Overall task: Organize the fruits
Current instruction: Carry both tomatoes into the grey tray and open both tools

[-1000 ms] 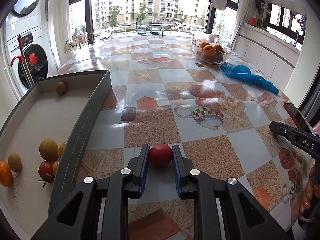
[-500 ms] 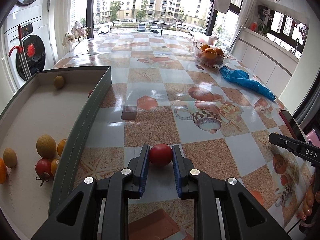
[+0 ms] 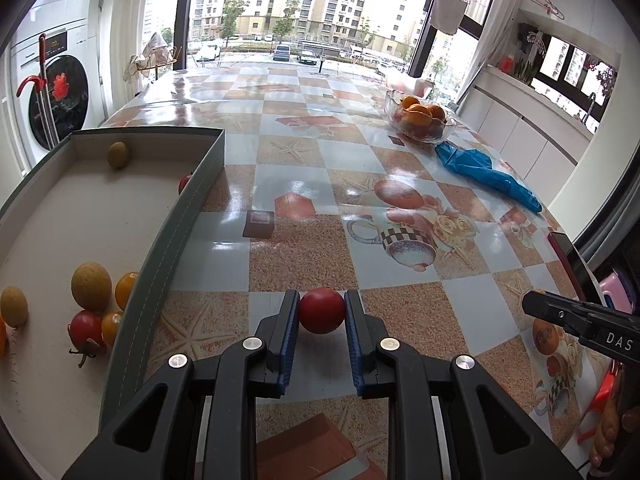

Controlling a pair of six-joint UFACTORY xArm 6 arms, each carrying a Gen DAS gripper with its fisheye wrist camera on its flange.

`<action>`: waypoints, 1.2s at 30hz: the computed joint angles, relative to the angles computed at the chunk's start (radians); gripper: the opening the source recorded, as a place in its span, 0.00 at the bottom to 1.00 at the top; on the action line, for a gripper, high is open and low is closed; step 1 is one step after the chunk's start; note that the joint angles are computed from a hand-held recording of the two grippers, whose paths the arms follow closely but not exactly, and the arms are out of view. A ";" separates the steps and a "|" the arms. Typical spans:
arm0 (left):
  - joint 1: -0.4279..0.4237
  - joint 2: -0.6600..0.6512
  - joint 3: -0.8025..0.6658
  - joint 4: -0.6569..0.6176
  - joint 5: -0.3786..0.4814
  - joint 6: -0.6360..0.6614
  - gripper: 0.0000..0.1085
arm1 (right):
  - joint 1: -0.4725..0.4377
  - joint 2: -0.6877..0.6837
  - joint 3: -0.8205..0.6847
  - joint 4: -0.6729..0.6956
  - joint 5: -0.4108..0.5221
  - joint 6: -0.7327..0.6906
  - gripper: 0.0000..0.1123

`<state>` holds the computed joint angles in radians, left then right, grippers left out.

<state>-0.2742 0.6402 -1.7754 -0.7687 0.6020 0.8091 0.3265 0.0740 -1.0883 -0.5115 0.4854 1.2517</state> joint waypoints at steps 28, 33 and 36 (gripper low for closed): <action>0.150 -0.103 0.123 0.001 -0.204 -0.028 0.22 | 0.143 0.453 -0.651 0.327 0.067 -0.489 0.17; 0.165 -0.085 0.123 0.057 -0.204 -0.076 0.22 | 0.187 0.711 -1.086 0.432 0.213 -0.661 0.17; 0.171 -0.079 0.126 0.083 -0.199 -0.099 0.22 | 0.201 0.908 -1.400 0.480 0.331 -0.735 0.17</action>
<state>-0.1035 0.5609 -1.6493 -0.6855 0.4033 0.7100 0.5276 0.9818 -2.4885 -0.0314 0.8162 0.5169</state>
